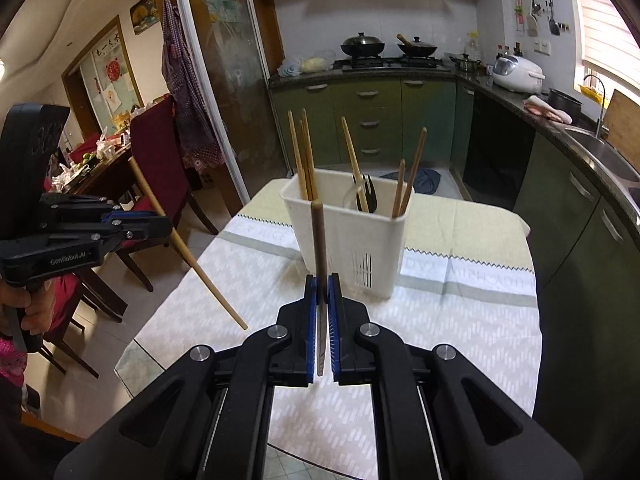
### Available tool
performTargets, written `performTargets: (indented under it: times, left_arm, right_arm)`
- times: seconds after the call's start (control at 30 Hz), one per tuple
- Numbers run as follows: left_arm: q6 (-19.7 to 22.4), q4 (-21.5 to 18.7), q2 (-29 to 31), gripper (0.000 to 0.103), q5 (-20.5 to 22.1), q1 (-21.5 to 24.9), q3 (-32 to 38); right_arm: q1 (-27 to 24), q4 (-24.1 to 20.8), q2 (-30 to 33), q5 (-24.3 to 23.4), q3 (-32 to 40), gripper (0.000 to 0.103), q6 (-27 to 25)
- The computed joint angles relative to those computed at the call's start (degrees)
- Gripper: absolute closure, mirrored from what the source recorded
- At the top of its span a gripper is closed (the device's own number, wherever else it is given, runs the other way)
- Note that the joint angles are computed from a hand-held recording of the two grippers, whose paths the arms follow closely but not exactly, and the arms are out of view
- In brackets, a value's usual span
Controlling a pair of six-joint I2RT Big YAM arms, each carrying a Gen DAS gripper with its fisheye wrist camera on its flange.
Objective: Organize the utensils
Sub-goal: 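Lift both held chopsticks and carry them above the white holder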
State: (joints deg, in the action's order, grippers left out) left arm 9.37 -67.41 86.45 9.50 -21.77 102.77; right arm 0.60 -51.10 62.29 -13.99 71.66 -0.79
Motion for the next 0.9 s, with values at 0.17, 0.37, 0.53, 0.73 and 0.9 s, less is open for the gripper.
performTargets:
  times: [0.17, 0.37, 0.53, 0.73, 0.9]
  left_arm:
    - [0.22, -1.15, 1.84, 0.097, 0.05, -0.61, 6.64]
    - [-0.63, -3.18, 5.56, 0.097, 1.46, -0.91, 18.16]
    - [-2.54, -2.46, 9.94, 0.097, 1.22, -1.44, 27.76]
    - [-4.83, -1.62, 16.94, 0.097, 0.60, -1.94, 35.67]
    - [-5.55, -3.60, 21.75, 0.097, 0.27, -1.92, 37.76]
  right_arm:
    - [-0.09, -1.18, -0.57, 0.25, 2.29, 0.097, -0.76]
    - [-0.85, -1.86, -1.49, 0.08, 3.08, 0.097, -1.17]
    - [-2.21, -2.31, -1.58, -0.50, 2.99, 0.097, -1.00]
    - [-3.45, -2.73, -1.74, -1.16, 3.23, 0.097, -1.61]
    - [-3.70, -2.88, -2.25, -1.06, 3.51, 0.097, -1.48]
